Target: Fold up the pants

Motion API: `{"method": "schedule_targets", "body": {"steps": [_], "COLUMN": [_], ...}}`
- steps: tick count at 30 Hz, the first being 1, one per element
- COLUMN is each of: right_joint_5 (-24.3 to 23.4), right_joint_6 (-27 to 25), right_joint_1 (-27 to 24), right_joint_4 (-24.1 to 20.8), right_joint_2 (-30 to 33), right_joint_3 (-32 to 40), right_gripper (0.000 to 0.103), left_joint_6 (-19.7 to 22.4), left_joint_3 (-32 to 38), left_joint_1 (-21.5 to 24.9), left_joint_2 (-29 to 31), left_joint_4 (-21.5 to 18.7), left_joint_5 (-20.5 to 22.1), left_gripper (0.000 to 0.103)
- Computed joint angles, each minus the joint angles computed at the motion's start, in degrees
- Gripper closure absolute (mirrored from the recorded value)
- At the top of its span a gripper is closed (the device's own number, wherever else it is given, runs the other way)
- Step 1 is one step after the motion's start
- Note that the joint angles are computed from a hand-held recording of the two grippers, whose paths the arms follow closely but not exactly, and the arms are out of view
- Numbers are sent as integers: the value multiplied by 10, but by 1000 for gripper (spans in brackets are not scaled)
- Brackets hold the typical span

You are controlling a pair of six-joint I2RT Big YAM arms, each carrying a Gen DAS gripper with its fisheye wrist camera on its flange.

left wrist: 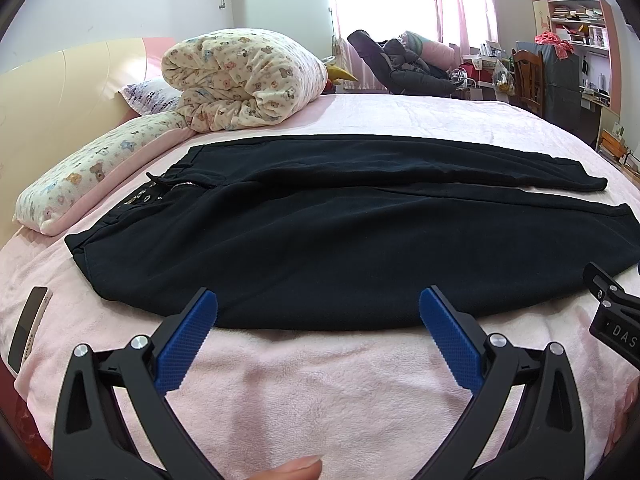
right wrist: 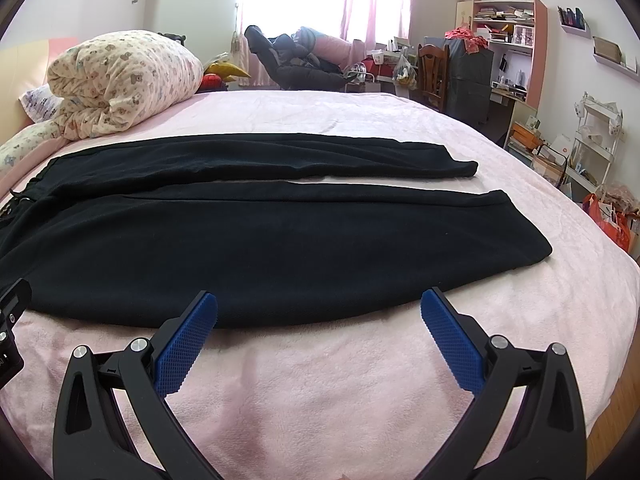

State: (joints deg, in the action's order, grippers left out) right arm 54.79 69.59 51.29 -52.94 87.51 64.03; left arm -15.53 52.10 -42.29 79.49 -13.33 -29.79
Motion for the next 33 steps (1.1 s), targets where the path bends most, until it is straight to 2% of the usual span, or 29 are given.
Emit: {"method": "schedule_targets", "body": {"steps": [33], "right_joint_5": [0], "right_joint_6": [0], "right_joint_1": [0], "right_joint_4": [-1], "right_joint_2": [0], "right_joint_3": [0], "right_gripper": [1], "left_joint_6": [0], "left_joint_3": [1], "left_joint_1": [0], "left_joint_2": [0], "left_joint_4": [-3], "left_joint_5": [1], "left_gripper": [2]}}
